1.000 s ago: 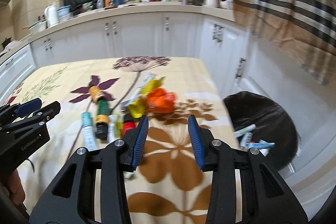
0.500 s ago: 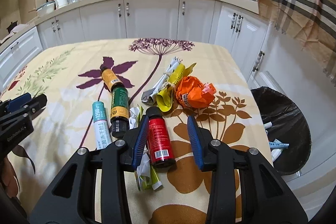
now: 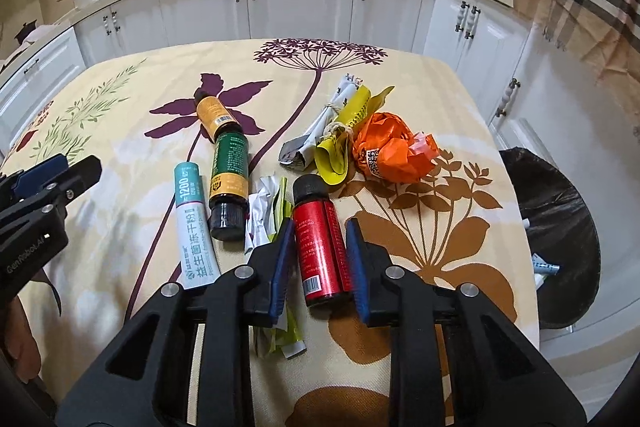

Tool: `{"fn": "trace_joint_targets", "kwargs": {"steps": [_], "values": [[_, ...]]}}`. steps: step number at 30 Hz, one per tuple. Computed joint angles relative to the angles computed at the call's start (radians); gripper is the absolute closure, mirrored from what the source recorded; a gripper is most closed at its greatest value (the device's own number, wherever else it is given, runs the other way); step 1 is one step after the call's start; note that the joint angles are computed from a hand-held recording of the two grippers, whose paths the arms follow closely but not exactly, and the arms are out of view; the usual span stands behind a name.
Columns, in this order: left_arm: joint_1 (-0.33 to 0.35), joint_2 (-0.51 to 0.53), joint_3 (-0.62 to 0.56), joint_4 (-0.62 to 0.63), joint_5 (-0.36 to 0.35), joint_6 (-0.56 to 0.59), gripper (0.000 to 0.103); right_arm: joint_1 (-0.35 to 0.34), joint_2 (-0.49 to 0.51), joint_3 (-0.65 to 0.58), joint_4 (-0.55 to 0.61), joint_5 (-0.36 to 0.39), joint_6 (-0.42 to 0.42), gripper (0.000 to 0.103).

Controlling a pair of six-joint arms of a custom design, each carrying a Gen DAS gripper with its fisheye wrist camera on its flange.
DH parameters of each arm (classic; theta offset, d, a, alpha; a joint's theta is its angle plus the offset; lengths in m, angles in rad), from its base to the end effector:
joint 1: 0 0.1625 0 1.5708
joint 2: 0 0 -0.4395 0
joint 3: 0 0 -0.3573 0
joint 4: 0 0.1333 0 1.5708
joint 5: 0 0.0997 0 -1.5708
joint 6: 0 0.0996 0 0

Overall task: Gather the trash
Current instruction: 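Grasp the red spray can with the right tool while the left tool grasps the teal tube, then carry the can and tube over the black bin and open both tools to drop them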

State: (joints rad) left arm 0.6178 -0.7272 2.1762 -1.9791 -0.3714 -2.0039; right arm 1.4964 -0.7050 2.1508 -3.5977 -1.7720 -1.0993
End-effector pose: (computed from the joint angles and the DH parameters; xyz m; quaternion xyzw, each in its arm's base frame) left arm -0.1877 -0.4108 -0.0043 -0.1165 0.7604 -0.4498 0.4538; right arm 0.0747 -0.5232 0.0660 0.4423 -0.8449 0.1841 0.2380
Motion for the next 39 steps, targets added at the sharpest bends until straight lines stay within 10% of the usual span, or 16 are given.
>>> {"fn": "trace_joint_targets", "kwargs": {"steps": [28, 39], "values": [[0.077, 0.162, -0.132, -0.401, -0.055, 0.467, 0.052, -0.122, -0.151, 0.024, 0.017, 0.156, 0.046, 0.080], [0.054, 0.152, -0.077, -0.470, -0.055, 0.485, 0.089, -0.126, -0.151, 0.028, 0.009, 0.166, 0.048, 0.080]]}}
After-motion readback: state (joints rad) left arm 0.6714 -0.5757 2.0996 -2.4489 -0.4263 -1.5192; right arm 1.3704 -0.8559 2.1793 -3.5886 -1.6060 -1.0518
